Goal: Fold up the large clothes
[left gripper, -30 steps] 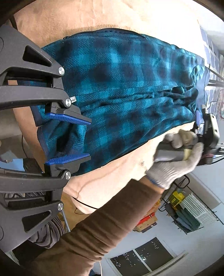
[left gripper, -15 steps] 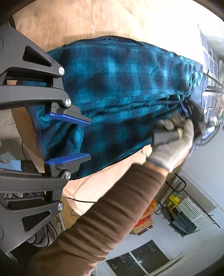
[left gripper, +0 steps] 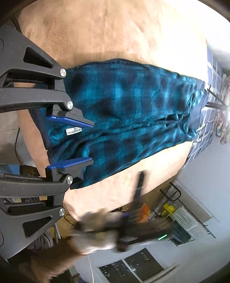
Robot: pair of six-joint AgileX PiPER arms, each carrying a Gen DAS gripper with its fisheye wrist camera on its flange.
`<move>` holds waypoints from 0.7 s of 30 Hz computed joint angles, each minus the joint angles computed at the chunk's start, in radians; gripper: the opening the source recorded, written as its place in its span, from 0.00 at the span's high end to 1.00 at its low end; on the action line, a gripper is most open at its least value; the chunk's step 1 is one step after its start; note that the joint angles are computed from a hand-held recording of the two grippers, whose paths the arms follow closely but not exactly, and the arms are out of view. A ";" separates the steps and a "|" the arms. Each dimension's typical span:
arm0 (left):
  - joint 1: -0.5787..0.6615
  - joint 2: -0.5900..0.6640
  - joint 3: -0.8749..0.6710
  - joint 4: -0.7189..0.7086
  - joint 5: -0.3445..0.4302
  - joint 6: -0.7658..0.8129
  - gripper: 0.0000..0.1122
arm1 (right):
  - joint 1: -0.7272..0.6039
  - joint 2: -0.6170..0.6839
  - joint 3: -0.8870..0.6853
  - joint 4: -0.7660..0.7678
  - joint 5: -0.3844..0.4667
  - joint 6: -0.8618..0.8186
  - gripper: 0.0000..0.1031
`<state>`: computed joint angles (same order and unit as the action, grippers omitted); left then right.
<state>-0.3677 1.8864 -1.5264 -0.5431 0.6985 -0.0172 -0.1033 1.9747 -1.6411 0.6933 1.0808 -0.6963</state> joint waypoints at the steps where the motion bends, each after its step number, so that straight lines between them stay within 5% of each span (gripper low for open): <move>1: 0.002 -0.007 0.008 0.002 -0.003 -0.004 0.70 | -0.003 -0.048 0.087 0.015 -0.018 -0.046 0.74; 6: 0.011 -0.056 0.067 0.026 -0.044 -0.019 0.70 | 0.083 -0.262 0.479 -0.016 -0.183 -0.184 0.77; 10: 0.036 -0.077 0.113 0.032 -0.075 -0.033 0.70 | 0.143 -0.291 0.655 0.047 -0.246 -0.188 0.78; 14: 0.081 -0.087 0.167 0.008 -0.095 -0.030 0.69 | 0.294 -0.351 0.771 -0.064 -0.460 -0.129 0.78; 15: 0.090 -0.093 0.183 0.006 -0.101 -0.028 0.67 | 0.271 -0.357 0.767 -0.044 -0.434 -0.136 0.78; 17: 0.118 -0.104 0.225 -0.057 -0.121 0.023 0.45 | 0.163 -0.372 0.729 0.038 -0.285 -0.224 0.72; 21: 0.183 -0.090 0.295 -0.247 -0.125 0.162 0.41 | -0.056 -0.500 0.748 0.139 -0.207 -0.380 0.36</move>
